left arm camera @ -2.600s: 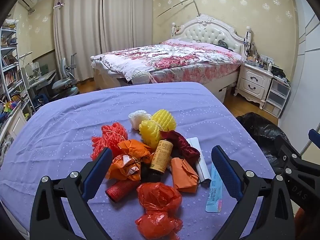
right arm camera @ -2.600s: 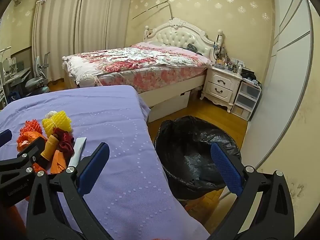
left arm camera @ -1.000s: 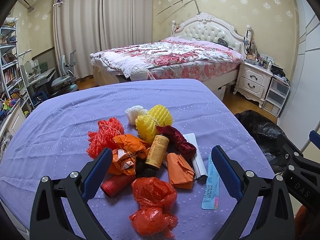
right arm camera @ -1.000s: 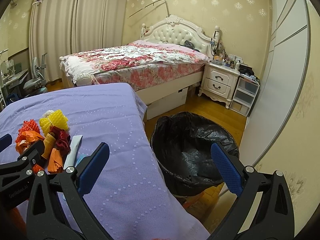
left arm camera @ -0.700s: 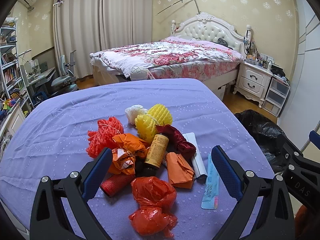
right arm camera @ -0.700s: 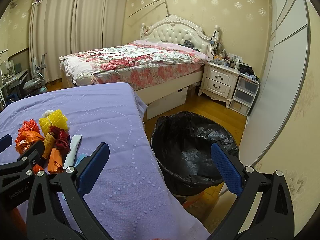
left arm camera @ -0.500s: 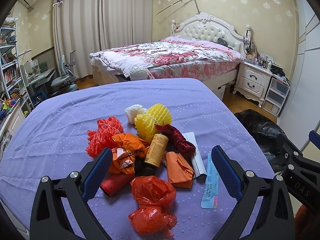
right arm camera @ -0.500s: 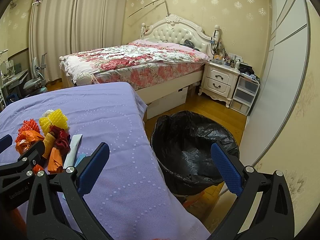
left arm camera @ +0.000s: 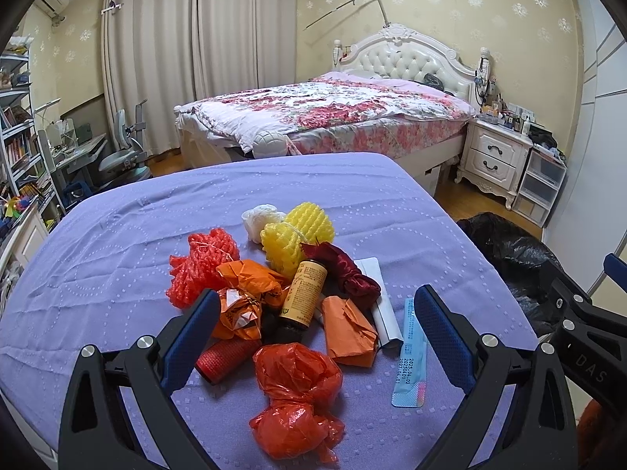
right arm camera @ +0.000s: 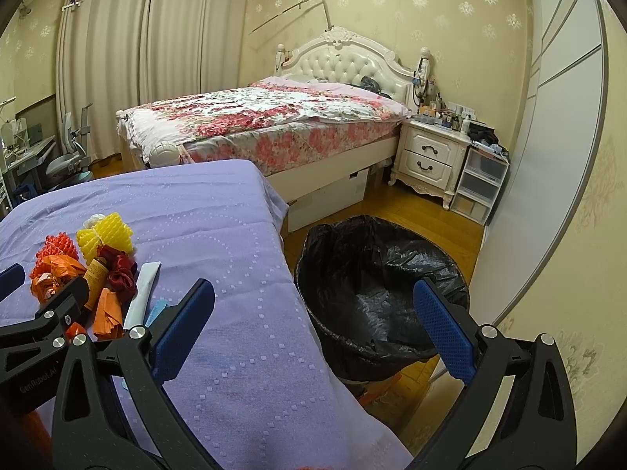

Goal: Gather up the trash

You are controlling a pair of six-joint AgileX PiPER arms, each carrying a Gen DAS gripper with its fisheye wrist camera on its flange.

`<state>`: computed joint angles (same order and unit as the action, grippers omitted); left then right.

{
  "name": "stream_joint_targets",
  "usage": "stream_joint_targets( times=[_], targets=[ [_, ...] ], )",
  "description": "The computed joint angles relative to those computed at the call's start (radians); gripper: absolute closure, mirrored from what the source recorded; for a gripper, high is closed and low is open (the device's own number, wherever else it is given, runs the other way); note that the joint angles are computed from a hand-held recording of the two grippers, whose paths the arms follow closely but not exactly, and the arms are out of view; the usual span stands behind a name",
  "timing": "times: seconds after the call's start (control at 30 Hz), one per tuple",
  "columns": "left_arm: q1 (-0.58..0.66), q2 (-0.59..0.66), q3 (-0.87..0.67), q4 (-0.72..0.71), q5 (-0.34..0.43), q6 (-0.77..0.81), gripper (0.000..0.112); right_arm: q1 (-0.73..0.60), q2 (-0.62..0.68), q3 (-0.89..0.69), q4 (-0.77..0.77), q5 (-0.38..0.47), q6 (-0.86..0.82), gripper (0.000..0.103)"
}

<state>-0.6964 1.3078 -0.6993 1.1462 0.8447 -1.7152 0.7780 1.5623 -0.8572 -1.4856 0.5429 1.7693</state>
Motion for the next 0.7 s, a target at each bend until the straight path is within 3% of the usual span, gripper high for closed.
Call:
stream_joint_targets(
  times=[0.3,0.6,0.7],
  targets=[
    [-0.062,0.088,-0.017,0.038,0.014,-0.104,0.016,-0.005,0.002,0.037,-0.057,-0.007,0.075,0.004],
    [-0.053,0.059,-0.023,0.025,0.018,-0.052,0.016,0.018,0.026,-0.035,0.064,0.006,-0.054,0.005],
    [-0.057,0.051,-0.017,0.027,0.027,-0.048,0.017,0.023,0.029,-0.044,0.088,0.005,-0.077,0.015]
  ],
)
